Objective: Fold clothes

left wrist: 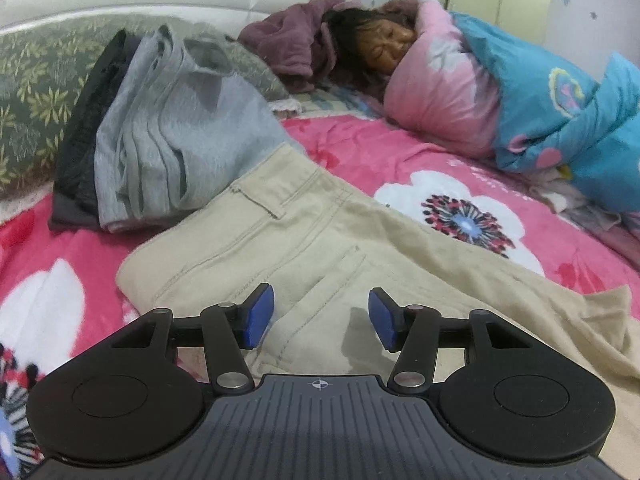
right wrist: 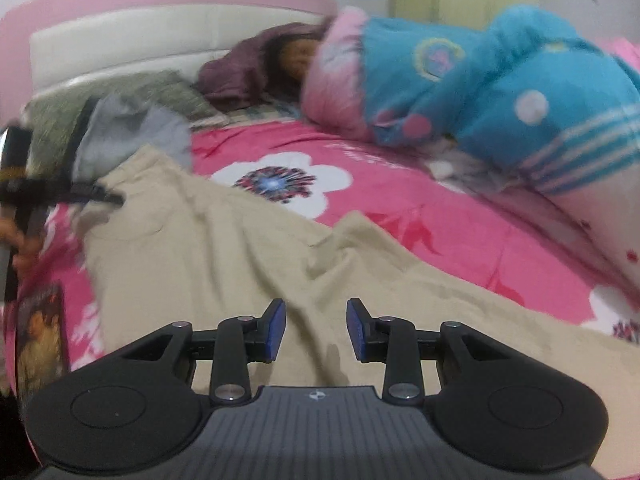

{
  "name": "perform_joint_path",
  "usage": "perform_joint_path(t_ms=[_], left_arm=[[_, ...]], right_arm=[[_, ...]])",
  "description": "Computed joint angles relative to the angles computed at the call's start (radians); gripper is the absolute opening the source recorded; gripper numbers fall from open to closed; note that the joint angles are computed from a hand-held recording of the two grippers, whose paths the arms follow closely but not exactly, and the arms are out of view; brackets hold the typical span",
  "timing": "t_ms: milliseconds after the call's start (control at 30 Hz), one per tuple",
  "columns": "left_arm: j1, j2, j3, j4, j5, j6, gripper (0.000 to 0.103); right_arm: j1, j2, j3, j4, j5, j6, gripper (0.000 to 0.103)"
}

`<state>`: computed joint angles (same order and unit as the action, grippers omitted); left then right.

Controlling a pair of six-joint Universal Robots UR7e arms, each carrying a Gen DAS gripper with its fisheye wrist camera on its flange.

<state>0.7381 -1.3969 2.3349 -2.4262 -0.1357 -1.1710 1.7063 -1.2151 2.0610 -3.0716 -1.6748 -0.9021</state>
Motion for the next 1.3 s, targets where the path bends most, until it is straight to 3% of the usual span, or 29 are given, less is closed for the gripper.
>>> perform_joint_path(t_ms=[133,267,367,467,600,700,733,767,800,967,1167,1233,1300], left_arm=[[0.011,0.011,-0.009,-0.021,-0.006,-0.002,0.053],[0.013,0.008,-0.011,0.005,-0.006,-0.043,0.052],[0.012,0.005,-0.007,0.005,-0.005,-0.063,0.052],[0.015,0.005,-0.009,0.019,-0.001,-0.092,0.052],[0.027,0.013,-0.017,0.037,-0.002,-0.113,0.052],[0.031,0.019,-0.018,0.014,-0.004,-0.094,0.052],[0.031,0.02,-0.014,-0.01,-0.006,-0.079,0.052],[0.031,0.021,-0.011,-0.034,-0.008,-0.065,0.052],[0.03,0.02,-0.006,-0.056,-0.01,-0.053,0.052],[0.031,0.011,0.0,-0.077,-0.021,-0.034,0.05],[0.033,0.009,-0.001,-0.074,-0.026,-0.034,0.049],[0.033,0.008,0.001,-0.083,-0.027,-0.027,0.049],[0.032,0.007,0.004,-0.091,-0.028,-0.021,0.049]], right_arm=[[-0.063,-0.047,-0.043,-0.015,-0.032,0.168,0.041],[-0.217,-0.153,-0.087,-0.005,-0.057,0.524,0.043],[-0.362,-0.231,-0.087,0.049,-0.009,0.793,0.043],[-0.469,-0.257,-0.103,0.129,0.086,0.924,0.043],[-0.513,-0.194,-0.157,0.157,0.177,0.989,0.043],[-0.487,-0.122,-0.203,0.117,0.161,0.968,0.039],[-0.472,-0.104,-0.211,0.094,0.14,0.947,0.033],[-0.462,-0.094,-0.218,0.081,0.128,0.939,0.012],[-0.457,-0.088,-0.221,0.075,0.126,0.938,0.002],[-0.45,-0.151,-0.146,-0.096,0.146,0.868,0.001],[-0.491,-0.19,-0.12,-0.069,0.13,0.936,0.001],[-0.494,-0.2,-0.099,-0.106,0.148,0.908,0.001],[-0.487,-0.191,-0.11,-0.102,0.109,0.877,0.001]])
